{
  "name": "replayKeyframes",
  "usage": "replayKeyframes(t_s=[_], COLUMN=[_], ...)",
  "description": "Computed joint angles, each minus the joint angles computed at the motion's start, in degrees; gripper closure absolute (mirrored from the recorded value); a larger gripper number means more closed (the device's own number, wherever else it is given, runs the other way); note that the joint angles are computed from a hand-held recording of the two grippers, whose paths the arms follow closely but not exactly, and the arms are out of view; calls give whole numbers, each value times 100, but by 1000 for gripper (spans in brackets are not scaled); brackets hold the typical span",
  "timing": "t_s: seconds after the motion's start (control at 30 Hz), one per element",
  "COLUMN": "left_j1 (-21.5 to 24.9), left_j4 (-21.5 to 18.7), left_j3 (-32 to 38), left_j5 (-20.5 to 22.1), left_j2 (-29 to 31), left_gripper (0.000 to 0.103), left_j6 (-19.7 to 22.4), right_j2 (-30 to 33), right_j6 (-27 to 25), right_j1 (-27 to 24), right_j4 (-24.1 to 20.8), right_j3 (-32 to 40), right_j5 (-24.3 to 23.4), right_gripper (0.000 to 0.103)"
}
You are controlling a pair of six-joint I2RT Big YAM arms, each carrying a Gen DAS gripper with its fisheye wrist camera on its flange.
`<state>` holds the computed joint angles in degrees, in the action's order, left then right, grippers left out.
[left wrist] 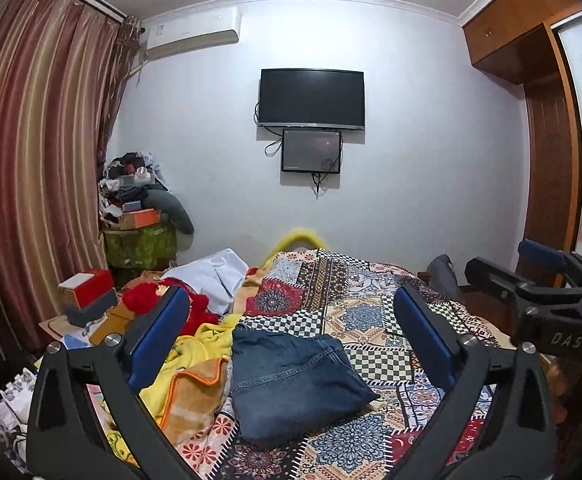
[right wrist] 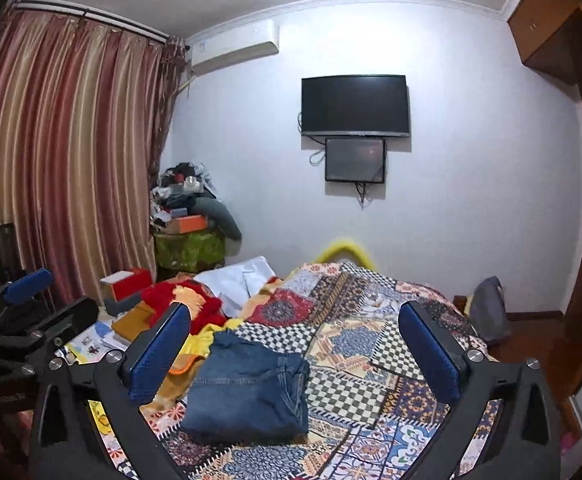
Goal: Fold large clothes
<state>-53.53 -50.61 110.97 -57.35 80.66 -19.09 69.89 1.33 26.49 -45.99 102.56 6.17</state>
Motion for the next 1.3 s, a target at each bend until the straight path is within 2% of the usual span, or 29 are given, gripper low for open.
replayKeyframes(t_s=[0.23,0.47,0.67,1.3], left_j1=[22,24,47,86], left_j4=[-105,-12,-165,-142], left_j3=[-6,-127,-78,-122], left_j5=[17,68,123,222], left_j2=[-16,-90,-67,-106], left_gripper=[0,0,0,0], left_j6=[-184,-186,-362,-331], right_j2=[-38,-39,-38,-57], right_j6=[-102,-164,-176,-103], right_j1=[18,46,65,48], right_j4=[-49,-80,-106,-97], right_j3=[-72,-59,-43,-40], right_j5=[71,104,123,56], right_gripper=[0,0,0,0])
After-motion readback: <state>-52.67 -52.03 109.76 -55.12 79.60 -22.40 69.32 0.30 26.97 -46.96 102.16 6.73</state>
